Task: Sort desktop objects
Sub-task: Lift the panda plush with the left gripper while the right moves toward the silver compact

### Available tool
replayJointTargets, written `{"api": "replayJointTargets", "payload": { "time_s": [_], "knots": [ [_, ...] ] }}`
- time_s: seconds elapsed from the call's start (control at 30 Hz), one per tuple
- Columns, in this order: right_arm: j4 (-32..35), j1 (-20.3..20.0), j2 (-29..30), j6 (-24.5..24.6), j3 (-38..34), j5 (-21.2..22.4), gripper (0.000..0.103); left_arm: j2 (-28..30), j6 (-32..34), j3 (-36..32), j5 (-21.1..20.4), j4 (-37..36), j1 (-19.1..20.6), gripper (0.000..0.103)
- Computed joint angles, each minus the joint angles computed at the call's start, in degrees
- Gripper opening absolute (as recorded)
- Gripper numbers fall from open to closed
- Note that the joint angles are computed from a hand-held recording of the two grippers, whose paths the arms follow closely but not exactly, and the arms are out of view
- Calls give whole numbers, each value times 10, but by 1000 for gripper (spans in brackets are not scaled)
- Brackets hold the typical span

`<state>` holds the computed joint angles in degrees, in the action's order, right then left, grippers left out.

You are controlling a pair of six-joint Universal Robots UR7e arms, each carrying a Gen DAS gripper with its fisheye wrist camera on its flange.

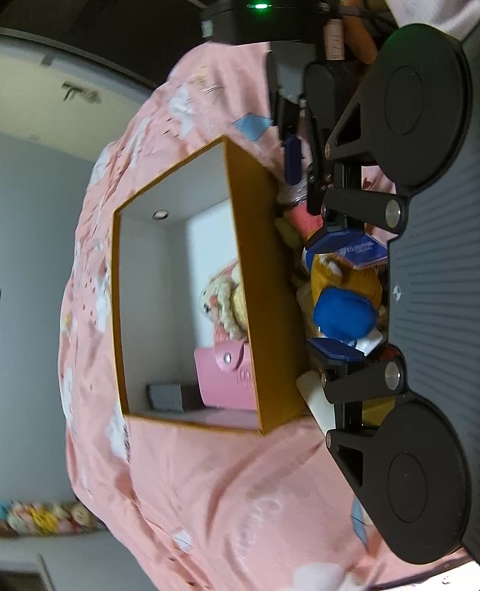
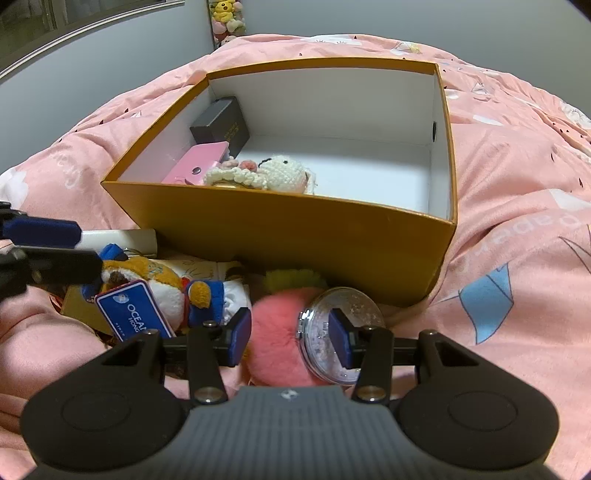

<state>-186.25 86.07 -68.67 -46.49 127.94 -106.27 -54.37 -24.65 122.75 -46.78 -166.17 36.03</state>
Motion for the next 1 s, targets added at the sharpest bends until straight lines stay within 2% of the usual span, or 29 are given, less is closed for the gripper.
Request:
{"api": "replayJointTargets", "payload": {
  "time_s": [0.07, 0.2, 0.43, 0.63, 0.77, 0.83, 0.9, 1.0],
  "knots": [
    [0, -1, -3, -4, 2, 7, 49, -15, -37, -4, 2, 35, 4, 59],
    [18, -5, -20, -34, 13, 50, 49, -33, -94, -19, 4, 127, 12, 59],
    [69, 0, -34, -87, 21, 77, 49, -33, -99, -34, -49, 178, 30, 59],
    [89, 4, -32, -97, 20, 70, 49, -23, -76, -35, -78, 183, 36, 59],
    [76, 7, -22, -84, 18, 40, 49, -12, -72, -33, -76, 171, 37, 59],
    [76, 6, -21, -76, 16, 34, 46, -9, -66, -30, -83, 155, 40, 59],
    [79, 5, -20, -71, 14, 29, 37, -4, -63, -27, -92, 132, 45, 59],
    [83, 5, -16, -68, 11, 22, 37, 10, -56, -30, -92, 114, 48, 59]
  ]
}}
